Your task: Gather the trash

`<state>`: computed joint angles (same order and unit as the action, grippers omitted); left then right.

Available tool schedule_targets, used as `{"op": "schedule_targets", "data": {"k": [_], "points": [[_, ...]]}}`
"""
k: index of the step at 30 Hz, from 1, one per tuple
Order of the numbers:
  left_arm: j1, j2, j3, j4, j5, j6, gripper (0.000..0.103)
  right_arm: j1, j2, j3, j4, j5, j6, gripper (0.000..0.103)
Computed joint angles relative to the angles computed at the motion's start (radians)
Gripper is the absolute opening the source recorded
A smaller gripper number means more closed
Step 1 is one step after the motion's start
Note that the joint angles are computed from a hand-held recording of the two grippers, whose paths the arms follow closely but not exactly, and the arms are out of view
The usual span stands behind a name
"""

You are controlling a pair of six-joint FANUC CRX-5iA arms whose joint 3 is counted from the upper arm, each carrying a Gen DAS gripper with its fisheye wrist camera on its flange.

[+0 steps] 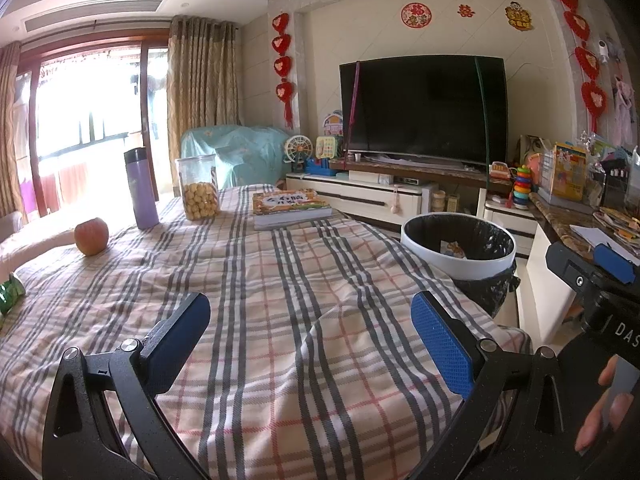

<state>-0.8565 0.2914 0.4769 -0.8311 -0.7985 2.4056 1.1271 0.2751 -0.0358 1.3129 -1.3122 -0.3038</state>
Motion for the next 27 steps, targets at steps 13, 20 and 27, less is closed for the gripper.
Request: {"op": "schedule_targets", "data": {"k": [13, 20, 27], "points": [[0.003, 0.002, -0.002, 0.009, 0.007, -0.006, 0.103, 0.001, -0.001, 0.0, 0.001, 0.003, -0.003, 0.103], [0.004, 0.001, -0.006, 0.012, 0.011, -0.008, 0.103, 0.002, -0.001, 0.002, 0.003, 0.004, -0.005, 0.103], [0.01, 0.0, -0.011, 0.019, 0.019, -0.015, 0.103, 0.004, -0.001, 0.004, 0.003, 0.003, -0.006, 0.103]]}}
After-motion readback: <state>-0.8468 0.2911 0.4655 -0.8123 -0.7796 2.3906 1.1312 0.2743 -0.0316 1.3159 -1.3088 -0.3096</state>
